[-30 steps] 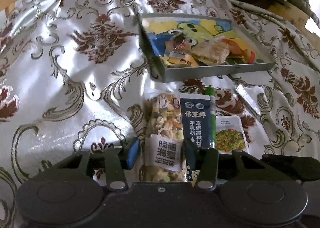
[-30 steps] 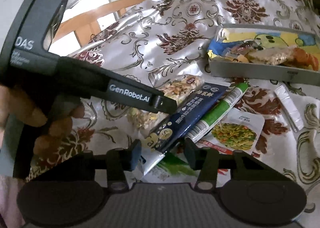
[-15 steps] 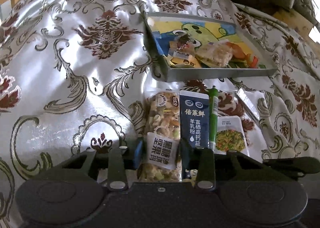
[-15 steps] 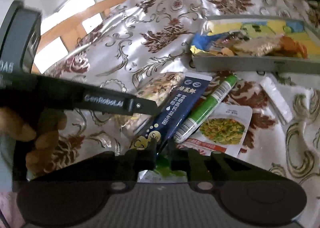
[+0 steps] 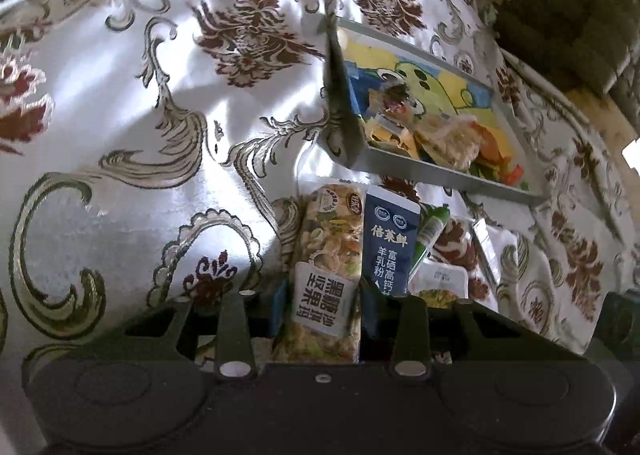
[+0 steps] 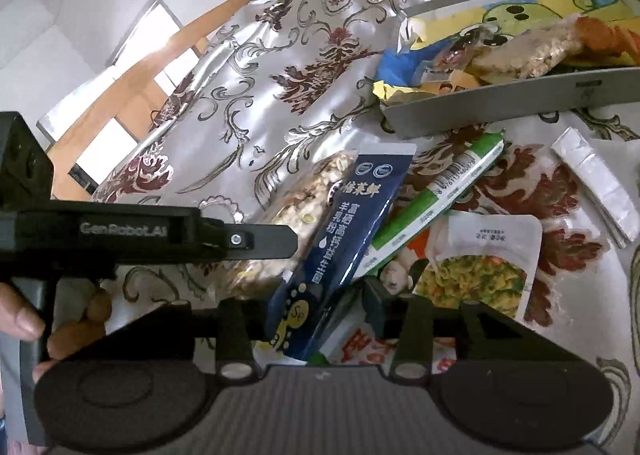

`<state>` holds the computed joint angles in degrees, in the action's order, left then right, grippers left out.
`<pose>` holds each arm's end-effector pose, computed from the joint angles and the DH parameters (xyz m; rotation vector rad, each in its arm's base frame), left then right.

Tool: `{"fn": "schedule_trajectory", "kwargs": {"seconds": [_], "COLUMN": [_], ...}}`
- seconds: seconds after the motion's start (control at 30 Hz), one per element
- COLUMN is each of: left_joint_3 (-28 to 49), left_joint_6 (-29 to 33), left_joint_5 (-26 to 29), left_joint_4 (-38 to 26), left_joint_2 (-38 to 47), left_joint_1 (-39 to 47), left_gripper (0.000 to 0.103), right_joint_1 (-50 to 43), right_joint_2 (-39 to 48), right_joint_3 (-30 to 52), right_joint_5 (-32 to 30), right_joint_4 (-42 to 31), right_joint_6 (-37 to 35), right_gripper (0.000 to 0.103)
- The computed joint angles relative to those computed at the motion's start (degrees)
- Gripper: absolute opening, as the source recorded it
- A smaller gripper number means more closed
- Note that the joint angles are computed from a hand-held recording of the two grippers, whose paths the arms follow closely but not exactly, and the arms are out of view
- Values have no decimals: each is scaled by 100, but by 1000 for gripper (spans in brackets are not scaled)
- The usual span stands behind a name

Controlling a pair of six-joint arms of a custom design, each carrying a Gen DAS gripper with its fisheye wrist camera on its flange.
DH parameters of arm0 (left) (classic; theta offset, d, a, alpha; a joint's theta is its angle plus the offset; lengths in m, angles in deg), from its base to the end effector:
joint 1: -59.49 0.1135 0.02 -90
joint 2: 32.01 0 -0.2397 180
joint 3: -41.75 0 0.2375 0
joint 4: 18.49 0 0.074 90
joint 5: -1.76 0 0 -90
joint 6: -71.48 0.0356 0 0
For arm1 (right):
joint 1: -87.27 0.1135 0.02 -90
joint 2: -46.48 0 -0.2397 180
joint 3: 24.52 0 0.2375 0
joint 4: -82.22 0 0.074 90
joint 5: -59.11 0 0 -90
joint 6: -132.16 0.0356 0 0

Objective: Organize snacks
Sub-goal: 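Lift the nut bar with the left tool while the right tool carries the blue packet over the tray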

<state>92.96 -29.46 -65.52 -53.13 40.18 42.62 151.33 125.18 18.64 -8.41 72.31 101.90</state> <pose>0.2149 -0.0795 0.1685 0.2923 2.5570 -0.6919 0.1178 0.2110 0.1343 0.1034 2.3746 0.6343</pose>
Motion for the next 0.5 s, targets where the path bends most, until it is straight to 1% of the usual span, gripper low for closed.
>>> {"fn": "schedule_trajectory", "kwargs": {"seconds": [0.07, 0.2, 0.3, 0.4, 0.5], "left_joint_3": [3, 7, -7, -33, -116], "left_joint_6": [-26, -26, -25, -58, -46], "left_joint_5": [43, 41, 68, -10, 100], "left_joint_4": [20, 14, 6, -12, 10], "left_joint_2": [23, 4, -28, -119, -241], "left_joint_1": [25, 10, 38, -50, -153], "left_gripper": [40, 40, 39, 38, 38], "right_joint_1": [-1, 109, 293, 540, 826], "right_joint_2": [16, -67, -186, -441, -709], "right_joint_3": [30, 71, 194, 274, 260], "right_joint_5": [-62, -158, -23, 245, 570], "right_joint_4": [-22, -233, -682, -1252, -1663], "right_joint_6": [27, 455, 732, 1109, 1299], "right_gripper": [31, 28, 24, 19, 16]}}
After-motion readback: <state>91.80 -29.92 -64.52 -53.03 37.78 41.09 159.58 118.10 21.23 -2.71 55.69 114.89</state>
